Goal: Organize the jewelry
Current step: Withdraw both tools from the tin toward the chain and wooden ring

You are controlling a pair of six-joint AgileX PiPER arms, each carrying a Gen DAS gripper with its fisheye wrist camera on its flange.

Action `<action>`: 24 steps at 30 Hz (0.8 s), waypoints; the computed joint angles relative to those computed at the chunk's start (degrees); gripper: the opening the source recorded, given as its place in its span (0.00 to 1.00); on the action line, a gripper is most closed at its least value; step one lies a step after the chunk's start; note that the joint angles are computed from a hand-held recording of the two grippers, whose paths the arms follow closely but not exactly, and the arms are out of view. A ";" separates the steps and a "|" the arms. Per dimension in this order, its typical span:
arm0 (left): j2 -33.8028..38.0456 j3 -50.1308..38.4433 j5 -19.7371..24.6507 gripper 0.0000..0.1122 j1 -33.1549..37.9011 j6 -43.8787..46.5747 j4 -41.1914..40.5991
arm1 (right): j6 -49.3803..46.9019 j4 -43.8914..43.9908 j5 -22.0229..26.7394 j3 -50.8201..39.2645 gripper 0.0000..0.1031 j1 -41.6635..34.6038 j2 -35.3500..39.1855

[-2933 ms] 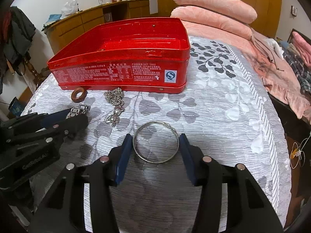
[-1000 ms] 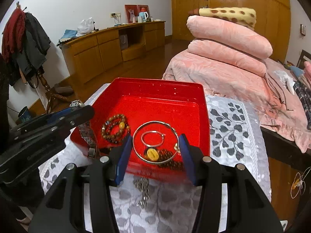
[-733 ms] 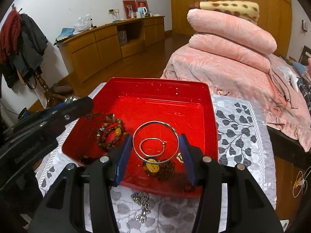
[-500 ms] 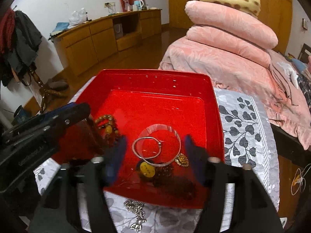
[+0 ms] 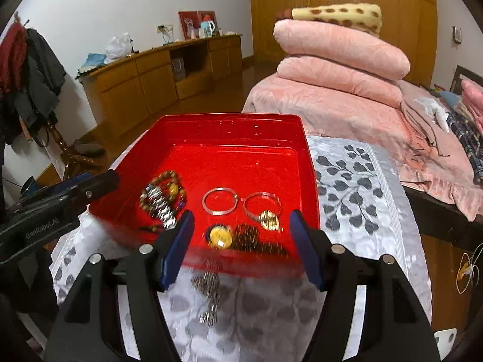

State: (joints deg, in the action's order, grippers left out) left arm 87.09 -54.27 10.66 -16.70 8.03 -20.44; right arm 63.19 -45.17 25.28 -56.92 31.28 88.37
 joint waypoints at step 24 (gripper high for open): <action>-7.45 17.97 -2.90 0.84 -4.60 -39.86 40.60 | 16.17 -6.30 1.72 14.26 0.93 9.73 -3.86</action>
State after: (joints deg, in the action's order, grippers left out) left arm 79.64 -36.30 7.75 -21.30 -31.82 20.16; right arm 79.36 -51.47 27.00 -42.66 41.01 84.51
